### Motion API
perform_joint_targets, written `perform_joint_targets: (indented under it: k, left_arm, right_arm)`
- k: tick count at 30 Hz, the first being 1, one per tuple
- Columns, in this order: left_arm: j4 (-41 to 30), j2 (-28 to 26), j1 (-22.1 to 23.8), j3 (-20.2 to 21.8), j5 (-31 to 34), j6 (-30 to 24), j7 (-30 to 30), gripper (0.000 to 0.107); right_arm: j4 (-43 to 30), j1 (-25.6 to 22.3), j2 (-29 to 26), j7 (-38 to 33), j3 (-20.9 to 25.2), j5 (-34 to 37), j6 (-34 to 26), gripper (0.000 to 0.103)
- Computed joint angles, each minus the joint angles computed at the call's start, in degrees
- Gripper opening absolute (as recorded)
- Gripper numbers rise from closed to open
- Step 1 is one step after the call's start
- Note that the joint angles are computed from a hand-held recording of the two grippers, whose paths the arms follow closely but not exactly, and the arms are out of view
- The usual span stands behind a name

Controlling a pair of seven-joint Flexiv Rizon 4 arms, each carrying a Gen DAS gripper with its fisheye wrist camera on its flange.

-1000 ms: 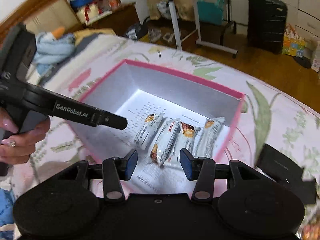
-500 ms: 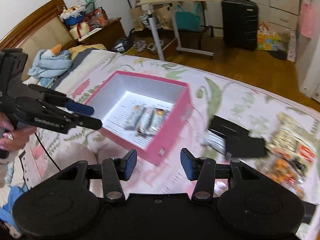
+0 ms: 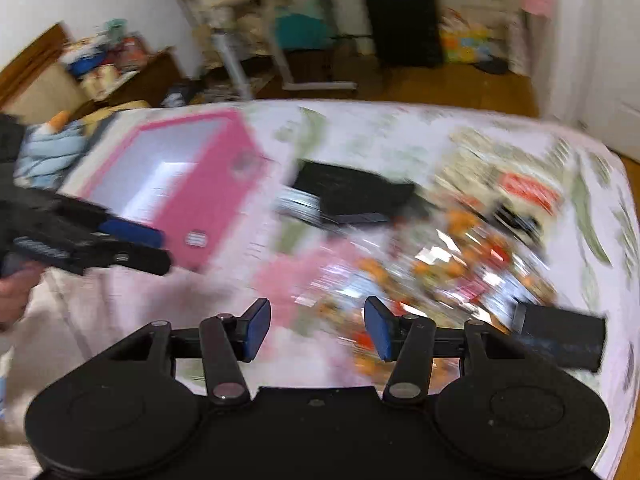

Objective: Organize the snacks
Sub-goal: 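Move the left gripper to a peanut bag and grasp it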

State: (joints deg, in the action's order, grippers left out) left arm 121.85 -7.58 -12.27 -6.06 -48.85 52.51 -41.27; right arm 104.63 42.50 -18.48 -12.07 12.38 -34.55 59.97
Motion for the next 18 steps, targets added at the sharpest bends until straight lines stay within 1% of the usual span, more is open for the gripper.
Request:
perform_joint_targets:
  k: [2,3,6,10,12,15,17,18]
  left_arm:
    - [-0.1,-2.04,-1.22,-1.43,-1.43,0.9,-1.11,0.051]
    - [-0.35,-3.16,-1.72,-2.02,-1.66,1.09,-1.97,0.05]
    - [-0.48,-6.19,-3.53,-3.69,-2.41,4.49,-5.25,0.05]
    - [-0.4,-9.55,-4.81,-5.8,-4.57,8.03,-9.82,0.05]
    - [0.07,-10.45,-5.36,-6.55,-5.33,9.84,-11.8,0.046]
    - [2.11,-10.43,-5.89,-9.58,-14.01,14.33,-9.02,0.045]
    - [2.75,-10.24,-6.65,-10.43,-19.21,15.34,-7.71,0.045]
    - [2.86,-10.15,-6.87,-10.48,-21.29,14.46,-7.25,0.045]
  right_arm:
    - [3.33,-0.77,0.46,0.62,-0.71,-1.11,1.9,0.057]
    - [4.68,-0.85,0.61,1.59,-1.36,-2.46,2.84,0.057]
    - [8.67,-1.44,0.78,5.45,-3.64,-7.95,7.82,0.057]
    - [12.15,-2.46,0.2,11.26,-6.6,-14.69,14.0,0.057]
    - [12.53,-3.03,-0.4,12.72,-7.03,-15.8,14.85,0.057]
    - [12.64,-3.72,-1.17,14.27,-7.48,-16.39,15.34,0.057]
    - [13.44,-3.88,-1.36,17.07,-8.67,-17.84,17.51,0.057]
    - [13.89,-3.77,-1.32,18.87,-9.52,-19.14,18.91,0.057]
